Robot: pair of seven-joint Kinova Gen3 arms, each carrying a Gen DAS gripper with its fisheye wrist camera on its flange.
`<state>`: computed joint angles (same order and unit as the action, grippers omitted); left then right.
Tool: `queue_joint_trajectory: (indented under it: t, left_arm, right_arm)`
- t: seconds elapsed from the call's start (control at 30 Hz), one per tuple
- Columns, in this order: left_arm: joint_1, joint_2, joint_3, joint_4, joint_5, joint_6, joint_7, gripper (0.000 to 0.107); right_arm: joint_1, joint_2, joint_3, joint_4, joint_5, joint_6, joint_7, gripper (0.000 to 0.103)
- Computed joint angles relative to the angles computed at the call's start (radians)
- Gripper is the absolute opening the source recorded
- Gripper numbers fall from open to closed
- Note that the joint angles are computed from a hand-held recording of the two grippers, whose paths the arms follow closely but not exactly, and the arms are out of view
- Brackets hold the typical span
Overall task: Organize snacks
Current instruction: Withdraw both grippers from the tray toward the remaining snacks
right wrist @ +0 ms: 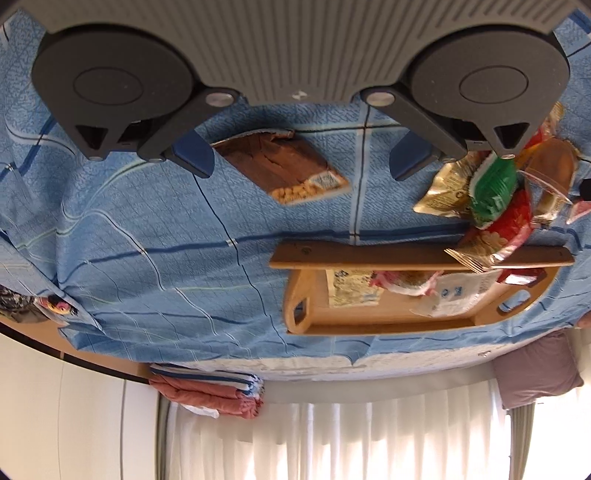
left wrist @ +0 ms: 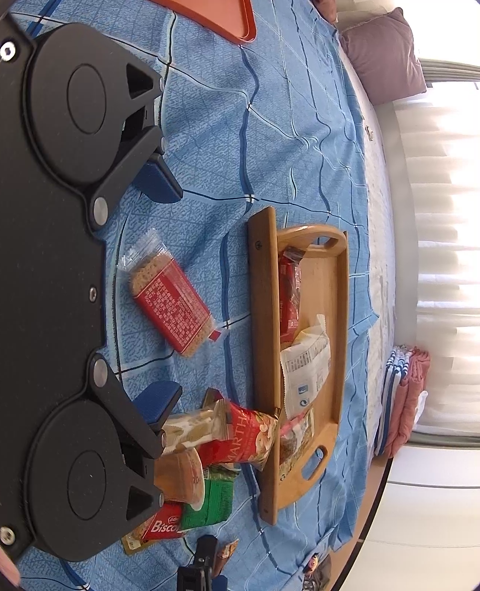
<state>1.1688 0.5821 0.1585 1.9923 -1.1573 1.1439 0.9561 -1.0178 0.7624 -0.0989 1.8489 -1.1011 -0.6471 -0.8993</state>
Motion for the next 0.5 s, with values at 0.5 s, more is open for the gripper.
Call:
queue_joint_trajectory:
  t: [0.5]
  left_arm:
    - [0.000,0.016,-0.010,-0.009,-0.027,-0.027,0.034,0.096]
  right_arm:
    - [0.021,0.008,-0.017,-0.003,-0.007,0.012,-0.001,0.103]
